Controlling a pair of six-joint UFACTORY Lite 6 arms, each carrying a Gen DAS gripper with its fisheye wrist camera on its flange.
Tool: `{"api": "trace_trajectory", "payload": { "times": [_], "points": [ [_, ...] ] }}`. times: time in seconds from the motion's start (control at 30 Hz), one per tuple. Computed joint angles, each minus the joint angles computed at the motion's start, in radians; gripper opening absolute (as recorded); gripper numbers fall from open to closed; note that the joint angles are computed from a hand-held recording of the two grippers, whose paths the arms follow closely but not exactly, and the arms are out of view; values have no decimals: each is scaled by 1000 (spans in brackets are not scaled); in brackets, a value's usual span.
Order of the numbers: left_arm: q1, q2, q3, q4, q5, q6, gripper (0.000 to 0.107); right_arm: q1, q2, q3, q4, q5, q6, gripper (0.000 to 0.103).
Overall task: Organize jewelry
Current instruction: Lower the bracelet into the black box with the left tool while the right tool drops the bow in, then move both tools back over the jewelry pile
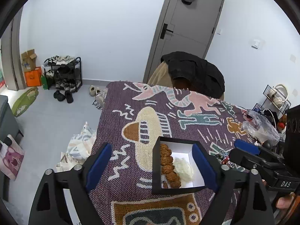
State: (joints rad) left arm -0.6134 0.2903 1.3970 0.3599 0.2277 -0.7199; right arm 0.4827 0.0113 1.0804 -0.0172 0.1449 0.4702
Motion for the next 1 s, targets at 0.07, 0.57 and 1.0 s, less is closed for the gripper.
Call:
{"api": "trace_trajectory", "payload": {
  "times": [0.07, 0.57, 1.0],
  "points": [
    [-12, 11, 15, 5, 1, -4, 91, -27, -47, -51, 9, 8, -3, 85],
    [-191, 88, 131, 234, 80, -218, 91, -265, -424, -391, 411, 82, -417, 85],
    [-310, 207, 268, 283, 117, -290, 95, -444, -701, -588, 524, 185, -602, 85]
  ]
}}
